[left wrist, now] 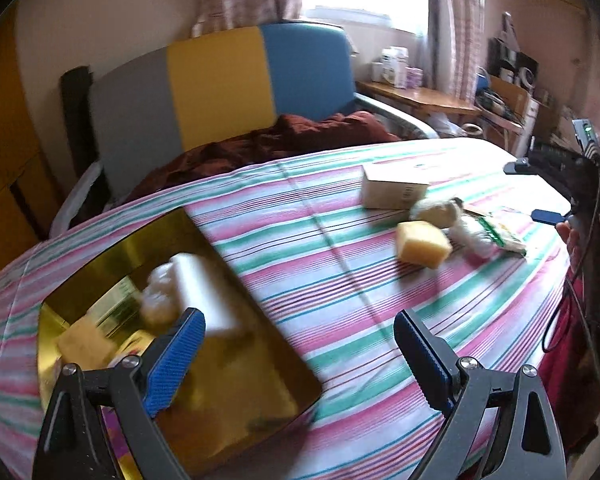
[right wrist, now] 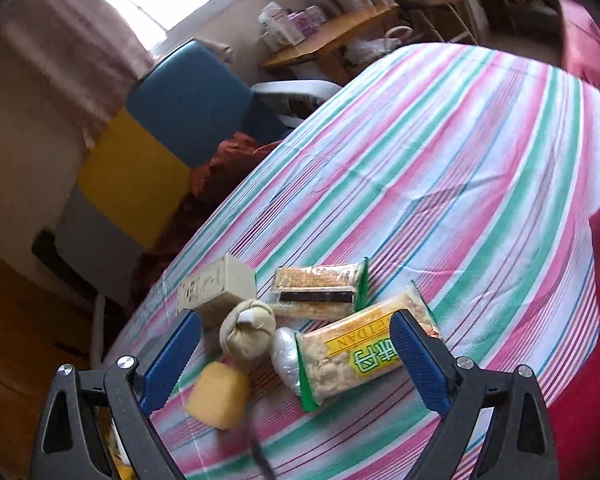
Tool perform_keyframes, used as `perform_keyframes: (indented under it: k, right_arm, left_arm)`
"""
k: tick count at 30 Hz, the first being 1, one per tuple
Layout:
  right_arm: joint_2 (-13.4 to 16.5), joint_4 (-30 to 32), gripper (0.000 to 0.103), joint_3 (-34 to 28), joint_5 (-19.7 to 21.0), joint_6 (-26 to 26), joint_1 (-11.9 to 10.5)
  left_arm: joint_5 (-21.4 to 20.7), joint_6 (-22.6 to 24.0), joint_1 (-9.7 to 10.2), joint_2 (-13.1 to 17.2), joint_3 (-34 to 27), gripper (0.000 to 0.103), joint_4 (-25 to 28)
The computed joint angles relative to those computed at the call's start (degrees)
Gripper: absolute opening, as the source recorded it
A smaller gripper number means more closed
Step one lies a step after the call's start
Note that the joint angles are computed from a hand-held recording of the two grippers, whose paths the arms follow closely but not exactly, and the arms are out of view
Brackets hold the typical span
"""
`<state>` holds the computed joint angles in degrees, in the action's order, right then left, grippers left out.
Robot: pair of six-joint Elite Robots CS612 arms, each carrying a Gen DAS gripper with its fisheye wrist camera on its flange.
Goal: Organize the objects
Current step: 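Withdraw both grippers from the tray toward the remaining pile, then grasp the second yellow sponge with the left gripper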
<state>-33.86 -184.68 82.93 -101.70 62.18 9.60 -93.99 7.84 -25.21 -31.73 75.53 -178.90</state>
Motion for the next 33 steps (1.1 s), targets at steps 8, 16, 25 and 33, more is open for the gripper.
perform_keyframes:
  k: [8, 16, 25, 33]
  right_arm:
    - [0.54, -3.19, 0.097, 0.34, 4.64, 0.97, -0.72]
    - [1.05, -4.56, 0.097, 0.15, 6.33, 1.05, -0.98]
    - [1.2, -3.98, 0.097, -0.04, 7.95, 1.39, -1.35]
    - [1.0, -1.79, 0.097, -0.02, 7.42, 2.91, -1.42]
  left_arm:
    - [-2.19, 4.28, -2.66, 3.13, -6.33, 0.098, 6.42]
    - [-2.16, 6.25, -4.42, 6.81, -13.72, 0.098, 12.46]
    - [-0.51, 8.35, -6.08, 11.53, -22.23, 0.098, 16.94]
    - [-5.54, 5.02, -5.39, 15.87, -30.65, 0.056, 29.11]
